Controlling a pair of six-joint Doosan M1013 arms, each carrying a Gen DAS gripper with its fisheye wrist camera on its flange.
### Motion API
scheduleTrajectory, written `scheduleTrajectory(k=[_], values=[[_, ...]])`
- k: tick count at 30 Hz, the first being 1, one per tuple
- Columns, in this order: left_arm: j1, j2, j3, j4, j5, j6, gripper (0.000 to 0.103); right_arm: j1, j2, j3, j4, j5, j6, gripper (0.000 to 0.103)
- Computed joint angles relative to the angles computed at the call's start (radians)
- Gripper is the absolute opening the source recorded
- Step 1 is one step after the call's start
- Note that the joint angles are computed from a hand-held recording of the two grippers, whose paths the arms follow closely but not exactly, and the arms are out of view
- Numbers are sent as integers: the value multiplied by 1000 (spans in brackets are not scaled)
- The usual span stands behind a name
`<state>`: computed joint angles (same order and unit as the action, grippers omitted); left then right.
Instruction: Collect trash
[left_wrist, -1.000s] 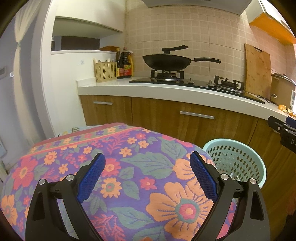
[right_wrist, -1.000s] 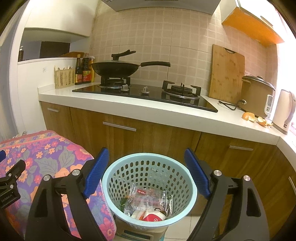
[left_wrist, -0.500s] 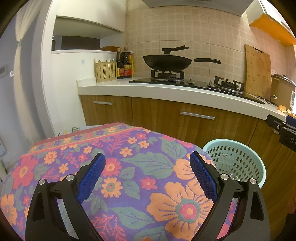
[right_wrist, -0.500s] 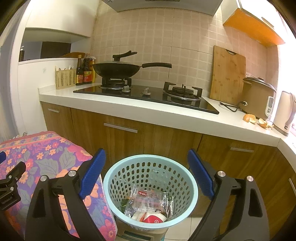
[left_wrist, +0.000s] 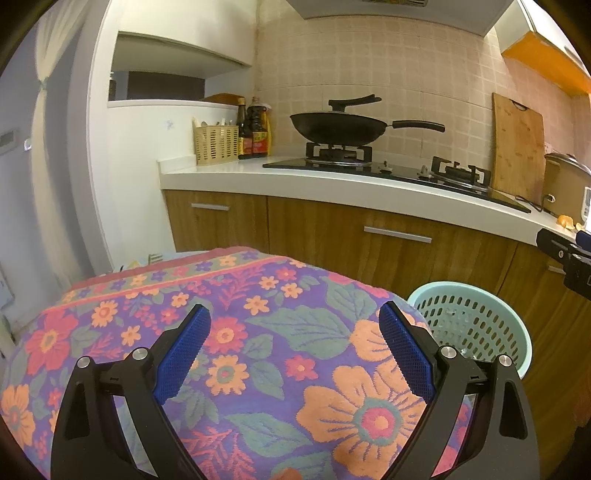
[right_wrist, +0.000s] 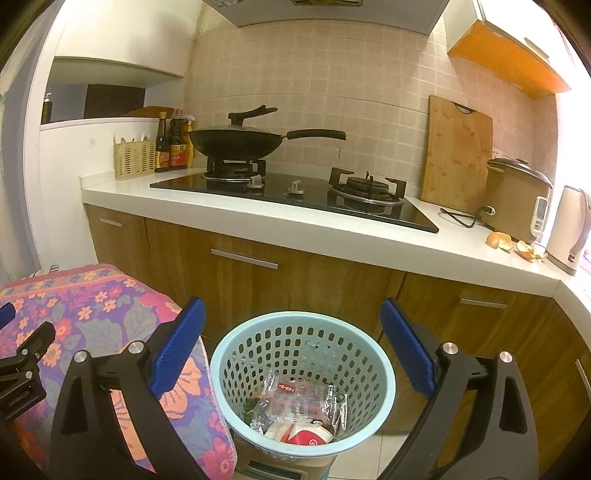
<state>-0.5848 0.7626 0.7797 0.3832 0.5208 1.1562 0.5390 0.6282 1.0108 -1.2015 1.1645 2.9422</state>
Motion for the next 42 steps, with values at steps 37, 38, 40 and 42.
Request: scheduleTrajectory(k=[37, 38, 40, 42], values=[[13, 14, -30, -56, 51, -20, 91, 12, -25, 40, 28, -26, 37, 95], [13, 13, -28, -46, 48, -32, 91, 14, -22, 38, 30, -19, 34, 95], [11, 10, -22, -20, 44, -49, 91, 15, -20, 36, 36, -15, 34, 95], [8, 8, -17, 9, 40, -65, 91, 14, -21, 37, 41, -19, 36, 95]])
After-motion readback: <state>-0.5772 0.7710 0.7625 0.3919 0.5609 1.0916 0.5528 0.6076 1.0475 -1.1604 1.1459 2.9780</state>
